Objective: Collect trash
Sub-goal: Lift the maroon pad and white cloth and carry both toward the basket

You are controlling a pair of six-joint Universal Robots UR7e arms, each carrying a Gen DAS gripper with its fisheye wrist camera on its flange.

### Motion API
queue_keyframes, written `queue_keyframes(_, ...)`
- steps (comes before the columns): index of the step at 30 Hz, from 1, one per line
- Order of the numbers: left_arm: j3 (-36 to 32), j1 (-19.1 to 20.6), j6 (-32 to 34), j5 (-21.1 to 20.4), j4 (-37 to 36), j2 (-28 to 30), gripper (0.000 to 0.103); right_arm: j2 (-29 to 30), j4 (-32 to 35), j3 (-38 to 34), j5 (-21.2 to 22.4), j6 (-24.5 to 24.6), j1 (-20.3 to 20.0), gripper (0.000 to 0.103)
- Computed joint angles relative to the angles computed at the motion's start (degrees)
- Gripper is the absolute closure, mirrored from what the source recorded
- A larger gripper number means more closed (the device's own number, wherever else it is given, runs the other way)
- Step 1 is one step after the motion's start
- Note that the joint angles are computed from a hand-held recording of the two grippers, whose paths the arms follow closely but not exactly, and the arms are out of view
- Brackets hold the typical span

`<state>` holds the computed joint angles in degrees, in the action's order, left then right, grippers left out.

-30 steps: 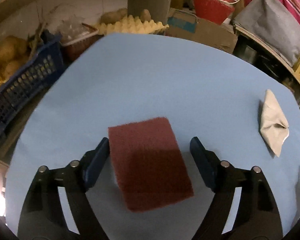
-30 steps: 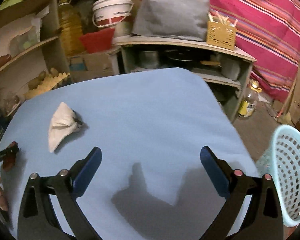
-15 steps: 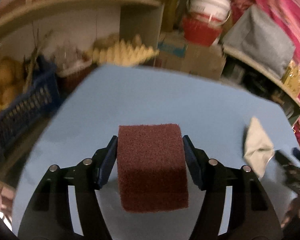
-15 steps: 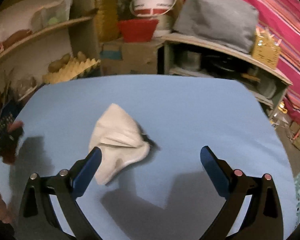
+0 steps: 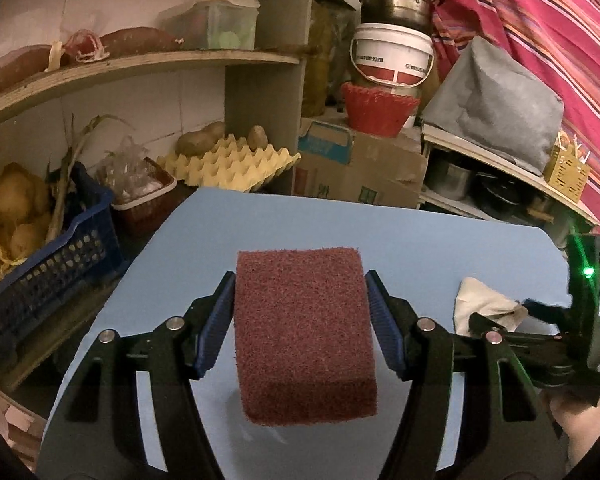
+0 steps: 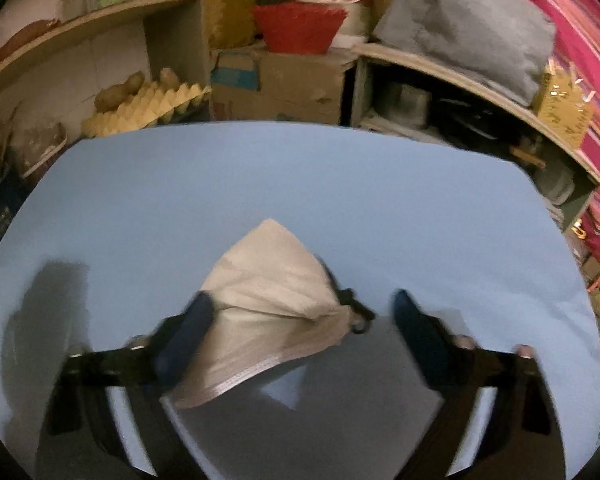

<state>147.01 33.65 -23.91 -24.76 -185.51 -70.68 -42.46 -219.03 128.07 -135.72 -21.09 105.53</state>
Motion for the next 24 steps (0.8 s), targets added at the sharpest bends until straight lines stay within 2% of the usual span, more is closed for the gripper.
queue_keyframes(2, 0.04, -0.42, 0.44, 0.24, -0.57, 0.42, 0.04, -0.57, 3.02, -0.09, 0.73, 0.8, -0.42, 0.035)
queue_keyframes(9, 0.28, -1.93, -0.58, 1.54, 1.09, 0.49, 0.04, -2.15, 2.07, 2.16, 3.95, 0.07, -1.16, 0.061)
queue_keyframes(11, 0.6, -2.73, -1.45, 1.94, 2.04, 0.31, 0.04, -3.12, 0.52, 3.74, 4.49, -0.3, -1.25, 0.064)
queue_keyframes(17, 1.23, -4.66, -4.72, 1.86, 5.61, -0.16, 0.04, -8.37, -3.05, 8.98, 6.42, -0.72, -2.76, 0.067)
queue_keyframes(24, 1.96, -8.68, -9.53, 1.38, 9.86, -0.15, 0.04, -18.57, -8.88, 17.67, 7.33, -2.21, -3.34, 0.067)
